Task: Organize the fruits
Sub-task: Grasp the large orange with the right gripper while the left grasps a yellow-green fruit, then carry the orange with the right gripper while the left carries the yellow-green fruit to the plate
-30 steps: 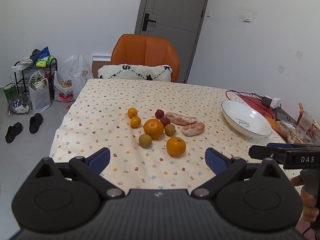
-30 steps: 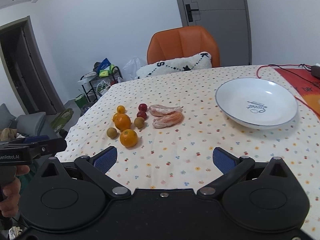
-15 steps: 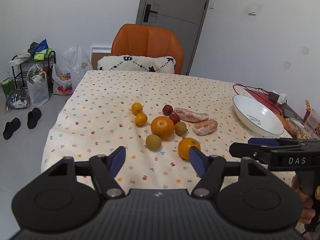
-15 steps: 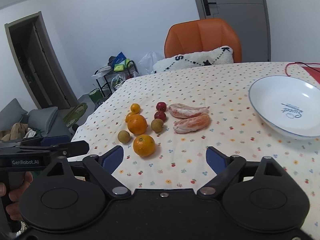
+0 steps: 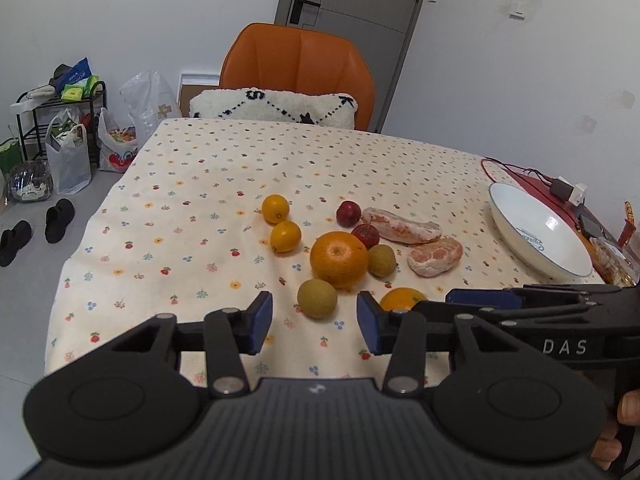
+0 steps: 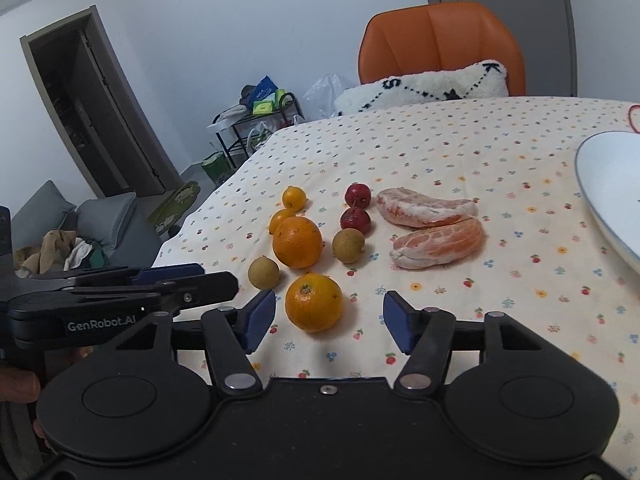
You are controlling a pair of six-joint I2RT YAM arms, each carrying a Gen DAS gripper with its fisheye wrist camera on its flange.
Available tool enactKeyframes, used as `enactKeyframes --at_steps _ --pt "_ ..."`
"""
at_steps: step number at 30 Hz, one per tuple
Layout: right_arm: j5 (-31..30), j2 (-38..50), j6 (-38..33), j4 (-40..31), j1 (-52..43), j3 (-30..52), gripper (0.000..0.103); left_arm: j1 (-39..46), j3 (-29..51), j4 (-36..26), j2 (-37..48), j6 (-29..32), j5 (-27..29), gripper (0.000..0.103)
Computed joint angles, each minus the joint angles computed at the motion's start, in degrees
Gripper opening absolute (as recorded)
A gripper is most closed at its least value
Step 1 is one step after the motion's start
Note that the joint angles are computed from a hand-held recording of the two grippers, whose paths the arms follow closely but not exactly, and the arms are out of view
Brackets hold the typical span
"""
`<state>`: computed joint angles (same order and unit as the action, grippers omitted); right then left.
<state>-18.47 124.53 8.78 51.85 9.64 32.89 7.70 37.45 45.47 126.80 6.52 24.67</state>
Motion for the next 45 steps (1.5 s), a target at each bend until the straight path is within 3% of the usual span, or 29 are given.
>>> enactKeyframes --at_steps 6,13,19,45 --pt "-1.49 2.40 -0.67 -4.12 0.55 4.50 0.052 -0.14 3.75 -3.02 2.13 -0.23 0.51 0.039" --pt "-4.00 4.83 -0.60 -5.74 0.26 7.36 0.036 -1.66 6.79 -4.56 4.22 -0.18 -0.05 0.038" --pt "-4.67 4.54 -0.67 -4.55 -0.99 6.12 0.036 -2.22 7.51 -4.02 5.64 -0.46 -0.64 0.024" --pt "-6.93 -3.81 -1.46 9.81 -7.35 -9.62 0.036 -7.38 -12.24 9.86 -8.98 -4.05 -4.30 0.024"
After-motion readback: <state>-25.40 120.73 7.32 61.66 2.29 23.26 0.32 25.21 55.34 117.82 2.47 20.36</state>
